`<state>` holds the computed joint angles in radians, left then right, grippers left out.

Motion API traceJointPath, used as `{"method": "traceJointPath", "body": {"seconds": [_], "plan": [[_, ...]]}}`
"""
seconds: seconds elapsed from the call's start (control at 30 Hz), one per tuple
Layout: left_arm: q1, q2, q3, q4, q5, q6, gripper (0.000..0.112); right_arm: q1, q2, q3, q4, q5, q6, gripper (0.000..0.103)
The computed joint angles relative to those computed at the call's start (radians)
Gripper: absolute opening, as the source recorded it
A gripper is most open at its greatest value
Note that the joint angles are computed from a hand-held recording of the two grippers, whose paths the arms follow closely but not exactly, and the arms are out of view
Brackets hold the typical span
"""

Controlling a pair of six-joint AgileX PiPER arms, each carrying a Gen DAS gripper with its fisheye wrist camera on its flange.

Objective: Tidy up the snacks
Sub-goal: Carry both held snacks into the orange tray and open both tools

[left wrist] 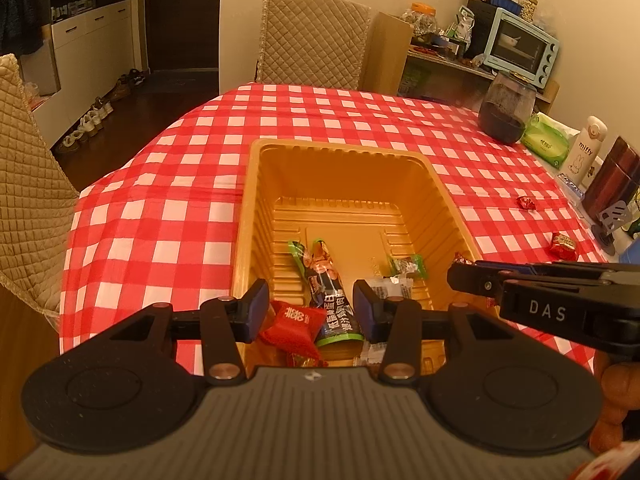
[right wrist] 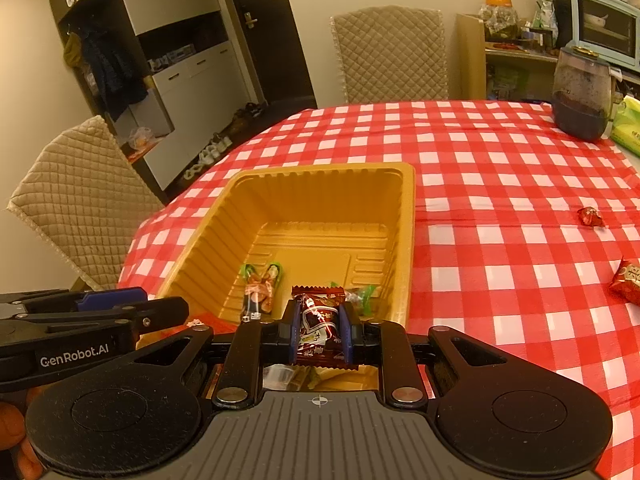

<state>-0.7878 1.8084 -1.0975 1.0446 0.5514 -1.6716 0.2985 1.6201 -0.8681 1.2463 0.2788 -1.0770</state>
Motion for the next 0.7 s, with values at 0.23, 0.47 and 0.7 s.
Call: {"method": "traceJointPath", "body": {"seconds": [0.23,0.47,0.7], "plan": [[-0.001,-0.006,0.020,-0.002,-0.005,-0.020,0.043,0.004,0.002,0.002,0.087,0.011,-0.092,0.021],[-0.006,-0.009,0.024,-0.004,0.009,-0.022,0.046,-0.025,-0.001,0.022,0.227,0.040,-0.224,0.041],[-0.026,-0.023,0.026,-0.017,0.028,-0.023,0.048,-0.052,-0.070,0.081,0.164,0.024,-0.158,0.041]]}}
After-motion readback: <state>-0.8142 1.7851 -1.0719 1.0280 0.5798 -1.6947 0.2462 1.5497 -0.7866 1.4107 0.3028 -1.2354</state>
